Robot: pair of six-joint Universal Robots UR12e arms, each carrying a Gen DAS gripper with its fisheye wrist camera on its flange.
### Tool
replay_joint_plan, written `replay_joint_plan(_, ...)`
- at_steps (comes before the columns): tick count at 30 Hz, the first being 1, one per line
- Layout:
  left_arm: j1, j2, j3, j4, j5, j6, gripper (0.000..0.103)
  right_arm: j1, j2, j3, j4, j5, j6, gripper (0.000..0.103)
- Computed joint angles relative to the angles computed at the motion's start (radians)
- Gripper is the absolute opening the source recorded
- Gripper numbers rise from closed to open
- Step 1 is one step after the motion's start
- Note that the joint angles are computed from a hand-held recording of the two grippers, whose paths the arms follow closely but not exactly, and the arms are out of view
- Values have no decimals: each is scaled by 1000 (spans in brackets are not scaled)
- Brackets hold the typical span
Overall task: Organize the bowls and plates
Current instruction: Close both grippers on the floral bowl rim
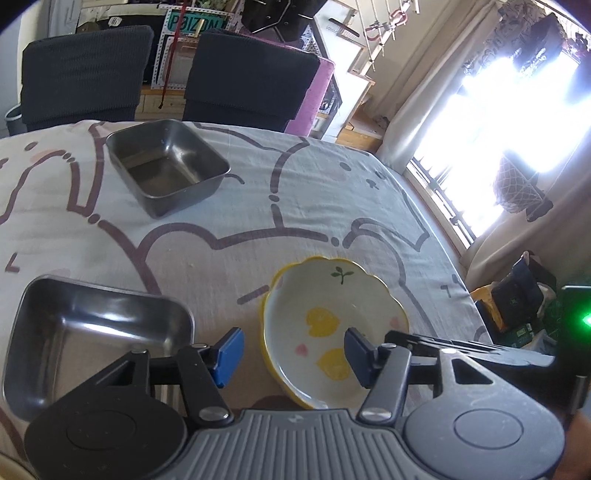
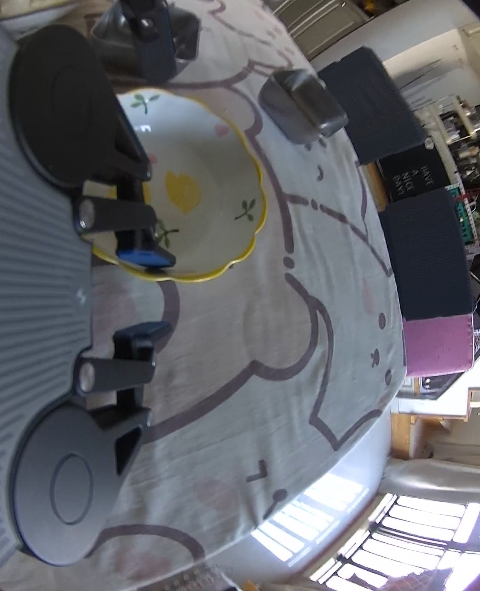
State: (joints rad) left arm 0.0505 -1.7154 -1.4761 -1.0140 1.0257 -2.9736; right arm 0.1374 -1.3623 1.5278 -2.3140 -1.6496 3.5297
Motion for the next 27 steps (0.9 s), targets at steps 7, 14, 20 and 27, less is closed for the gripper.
replay_joint_plan(7,-32,-24,17,-2,40,67,53,-8,-33,22,28,-3,-29,33)
replay_joint_plan(14,-64,-48,31,-28,79,131,26,-21,-57,64,-14,0,7,33)
replay_joint_plan(20,-75,-62,41,-34,124,138,14,-22,-49,63,-21,-1,17,33)
replay_joint_plan(27,-67,-71,47,-67,96,127,14,-12,-33,45,-35,-24,40,15)
